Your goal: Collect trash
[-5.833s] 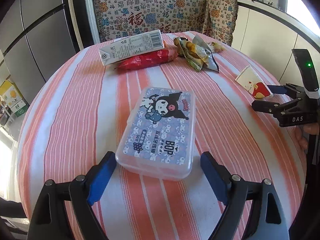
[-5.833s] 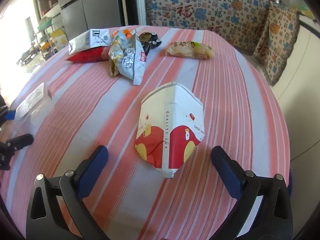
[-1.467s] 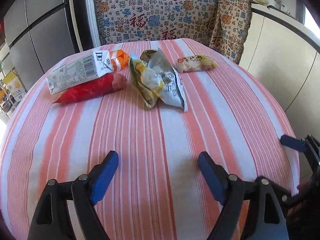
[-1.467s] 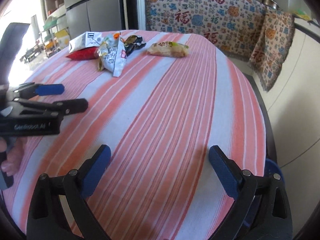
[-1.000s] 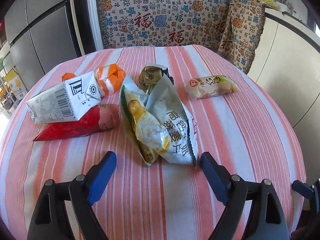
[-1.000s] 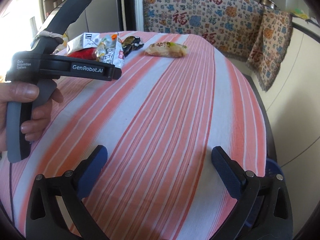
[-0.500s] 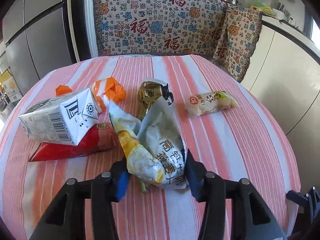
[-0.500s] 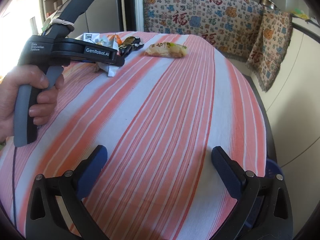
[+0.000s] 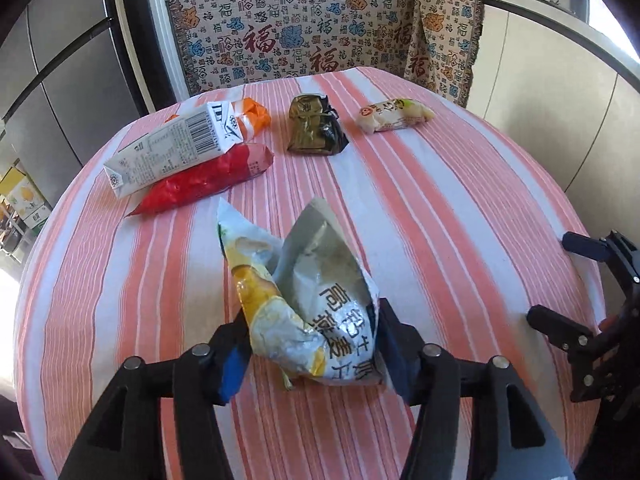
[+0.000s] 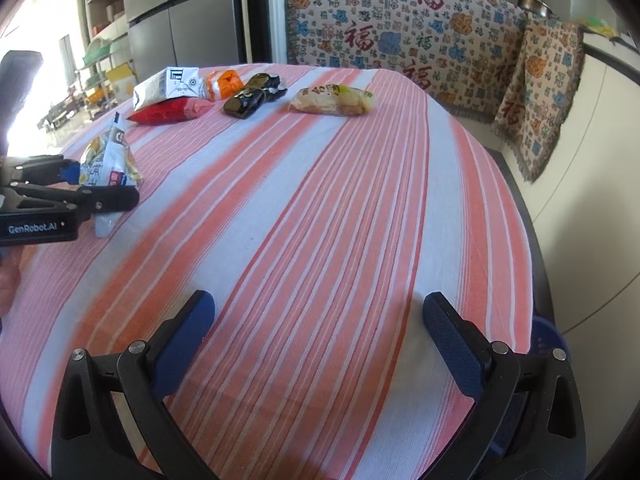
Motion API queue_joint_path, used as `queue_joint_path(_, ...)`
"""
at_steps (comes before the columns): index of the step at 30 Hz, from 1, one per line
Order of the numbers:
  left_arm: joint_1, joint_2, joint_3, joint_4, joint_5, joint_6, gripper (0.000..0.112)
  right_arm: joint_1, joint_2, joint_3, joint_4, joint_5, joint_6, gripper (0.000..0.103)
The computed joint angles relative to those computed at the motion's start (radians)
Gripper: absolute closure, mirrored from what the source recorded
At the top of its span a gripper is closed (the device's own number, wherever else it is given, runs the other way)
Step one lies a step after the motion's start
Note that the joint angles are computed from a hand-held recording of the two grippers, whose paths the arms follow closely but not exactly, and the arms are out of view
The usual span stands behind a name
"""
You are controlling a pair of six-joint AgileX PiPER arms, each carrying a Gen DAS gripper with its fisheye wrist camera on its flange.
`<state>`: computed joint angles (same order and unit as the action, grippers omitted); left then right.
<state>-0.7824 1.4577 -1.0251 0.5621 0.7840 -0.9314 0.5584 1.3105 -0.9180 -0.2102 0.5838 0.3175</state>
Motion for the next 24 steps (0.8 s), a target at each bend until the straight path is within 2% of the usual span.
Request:
queue_joint_path(2, -0.002, 0.017, 0.005, 0.066, -0.006, -0.084, 0.031, -0.001, 0.003, -0.008, 0.008, 0.011, -0.009, 0.001)
queue_joint_path(4, 0.025, 0.023, 0.004, 0.046, -0.023, -0.085, 0.026, -0.012, 0.008, -0.025, 0.046, 0.034, -0.065, 0.001)
queue_joint_path(8, 0.061, 0.005, 0.023, 0.026, -0.036, -0.058, 0.023, -0.073, 0.063, -0.121, 0.164, 0.129, -0.272, 0.001)
queue_joint_path(12, 0.076, -0.011, 0.039, 0.009, -0.051, -0.020, 0.023, -0.151, 0.202, -0.281, 0.215, 0.173, -0.413, 0.001)
queue_joint_path(17, 0.073, -0.019, 0.047, 0.012, -0.051, -0.025, 0.022, -0.241, 0.451, -0.566, 0.354, 0.237, -0.641, 0.000)
queue_joint_path(20, 0.076, -0.022, 0.050, 0.011, -0.053, -0.024, 0.022, -0.250, 0.621, -0.814, 0.356, 0.336, -0.685, 0.000)
queue_joint_path(24, 0.078, -0.023, 0.051, 0.008, -0.056, -0.023, 0.022, -0.238, 0.842, -1.175, 0.324, 0.471, -0.664, 0.001)
